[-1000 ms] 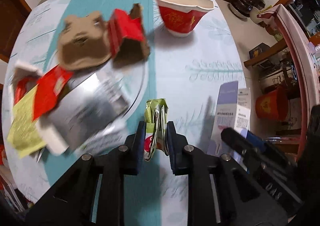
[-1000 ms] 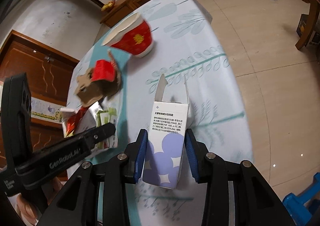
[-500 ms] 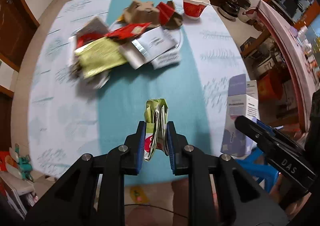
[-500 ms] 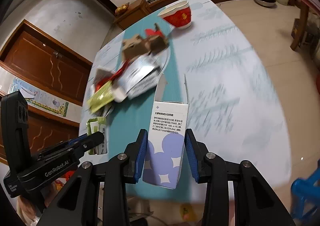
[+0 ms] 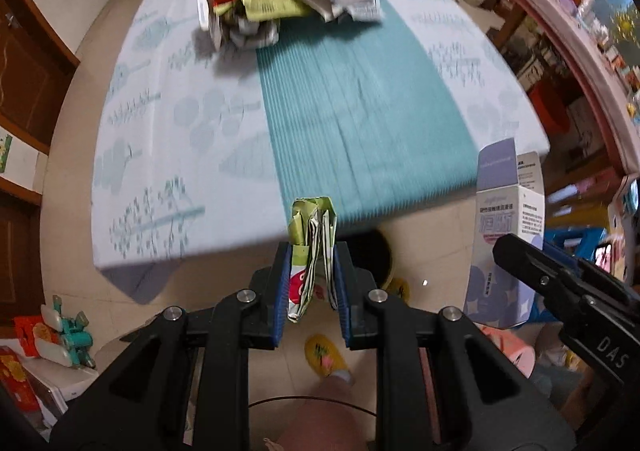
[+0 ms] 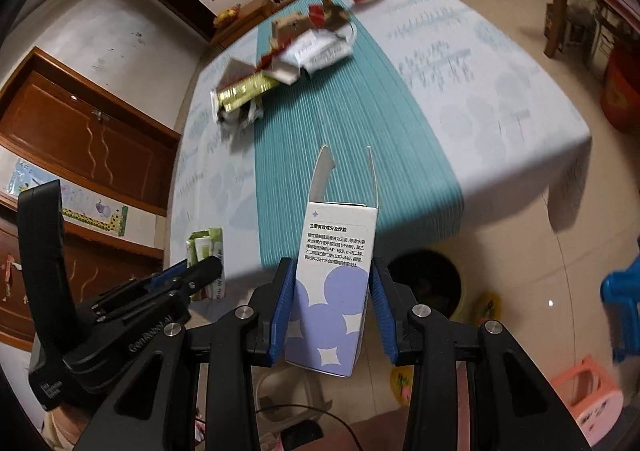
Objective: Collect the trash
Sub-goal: 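Carry the box and packet down over the black floor bin with both tools, then open both tools to drop the box and packet into the bin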
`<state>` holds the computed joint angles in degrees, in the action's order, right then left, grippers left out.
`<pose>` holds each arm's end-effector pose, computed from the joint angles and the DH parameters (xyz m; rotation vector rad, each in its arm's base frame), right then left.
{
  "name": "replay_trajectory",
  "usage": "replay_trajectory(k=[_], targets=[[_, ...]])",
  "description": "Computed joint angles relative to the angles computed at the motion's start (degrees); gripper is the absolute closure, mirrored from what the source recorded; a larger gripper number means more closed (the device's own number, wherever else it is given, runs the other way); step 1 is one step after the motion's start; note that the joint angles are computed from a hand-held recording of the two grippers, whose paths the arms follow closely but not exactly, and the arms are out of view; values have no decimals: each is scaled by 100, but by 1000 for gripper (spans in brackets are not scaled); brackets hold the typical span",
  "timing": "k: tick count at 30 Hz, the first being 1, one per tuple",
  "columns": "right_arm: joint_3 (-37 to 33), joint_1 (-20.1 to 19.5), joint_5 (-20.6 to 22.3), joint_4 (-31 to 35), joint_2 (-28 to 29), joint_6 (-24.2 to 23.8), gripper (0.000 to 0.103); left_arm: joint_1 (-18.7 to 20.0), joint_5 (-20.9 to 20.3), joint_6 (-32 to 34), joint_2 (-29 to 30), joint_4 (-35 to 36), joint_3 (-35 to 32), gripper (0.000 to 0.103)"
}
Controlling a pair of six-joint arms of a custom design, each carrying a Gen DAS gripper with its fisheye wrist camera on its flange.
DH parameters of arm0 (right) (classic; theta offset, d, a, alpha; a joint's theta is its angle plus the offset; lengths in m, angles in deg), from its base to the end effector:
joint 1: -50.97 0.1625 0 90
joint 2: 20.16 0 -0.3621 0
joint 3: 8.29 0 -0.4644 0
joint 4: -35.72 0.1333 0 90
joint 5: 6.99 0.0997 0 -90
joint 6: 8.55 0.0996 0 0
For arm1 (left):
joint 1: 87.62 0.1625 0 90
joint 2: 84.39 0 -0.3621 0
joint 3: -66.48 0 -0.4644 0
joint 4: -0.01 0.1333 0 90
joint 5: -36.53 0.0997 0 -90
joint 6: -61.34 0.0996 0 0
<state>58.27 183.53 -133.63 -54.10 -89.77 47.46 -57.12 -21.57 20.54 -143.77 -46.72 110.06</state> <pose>0.5234 -0.4608 0.4518 -0.3349 -2.6506 0.7141 -0.4922 -0.5057 0.4795 0.5608 2.3639 -0.1522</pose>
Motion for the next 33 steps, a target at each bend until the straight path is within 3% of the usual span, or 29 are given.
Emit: replay_trajectory(k=[8,15,19,24,33], targets=[[676,-20,333,397,-316,583,66,16,-320,-170,-770,-146,1361,85],[1661,-309,584,87,-765,527,66,113,-564,-126,-1299,-598,2609,85],[2364,-643,704,-369,-1067,202,66,232,-548,-122,-1525,-1018,3337,85],[3411,-1294,861,-1277,-1451,-563,66,515,-442,-212,-1706,-1701,4237,85],[4635,-2354,987,-2761,-1449,-2084,66,965,-52,-239,-1902,-3083,5715,84]])
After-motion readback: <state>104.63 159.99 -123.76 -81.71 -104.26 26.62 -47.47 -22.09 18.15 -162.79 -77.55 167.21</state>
